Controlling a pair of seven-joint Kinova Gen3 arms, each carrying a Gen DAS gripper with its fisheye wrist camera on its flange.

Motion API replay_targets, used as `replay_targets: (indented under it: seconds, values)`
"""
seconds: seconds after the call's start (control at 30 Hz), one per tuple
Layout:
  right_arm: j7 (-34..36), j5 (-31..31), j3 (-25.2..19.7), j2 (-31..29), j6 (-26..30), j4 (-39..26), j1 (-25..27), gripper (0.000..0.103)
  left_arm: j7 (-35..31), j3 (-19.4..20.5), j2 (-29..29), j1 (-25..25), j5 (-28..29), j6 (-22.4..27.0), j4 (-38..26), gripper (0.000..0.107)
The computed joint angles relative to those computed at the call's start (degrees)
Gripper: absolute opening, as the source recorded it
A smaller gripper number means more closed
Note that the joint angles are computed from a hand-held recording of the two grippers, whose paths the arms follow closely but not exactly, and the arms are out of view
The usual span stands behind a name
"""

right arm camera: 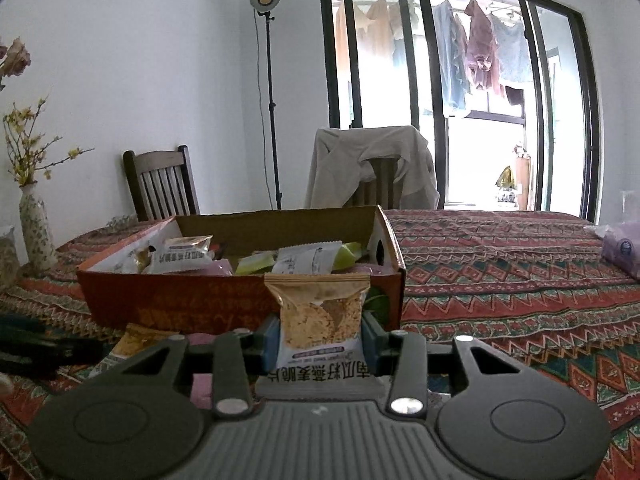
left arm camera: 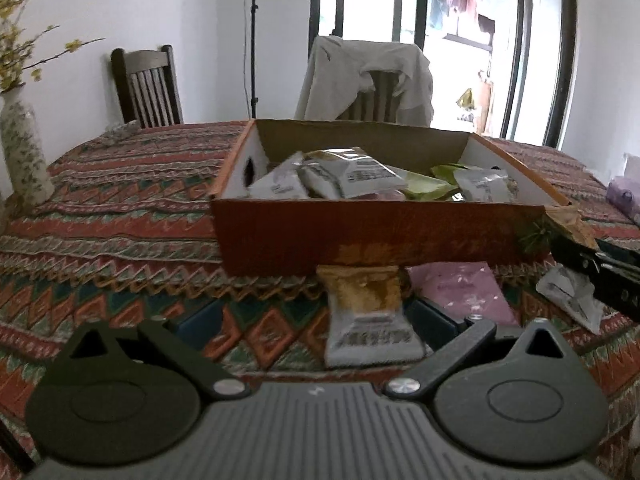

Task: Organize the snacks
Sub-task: 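Grasp another yellow oat-crisp packet with the left tool while the right tool holds its packet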

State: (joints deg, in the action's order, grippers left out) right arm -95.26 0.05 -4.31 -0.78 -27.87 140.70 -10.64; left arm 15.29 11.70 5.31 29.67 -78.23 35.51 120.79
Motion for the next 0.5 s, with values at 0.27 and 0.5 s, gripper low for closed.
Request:
replay_targets:
  seconds: [0.27, 0.5]
  values:
    - [-0.58, 0.82, 0.16, 0.02, -0.62, 0.32, 0.14, 0.040, -11.20, -1.72, 6.19, 2.28, 11.76, 3.92, -8.78, 0.087]
    - [1.41, -0.33, -0.19, -0.06, -1.16, 0.57, -0.29, 0.040, -13.08, -5.12, 8.82, 5.44, 14.85, 4.54, -11.32, 0.082]
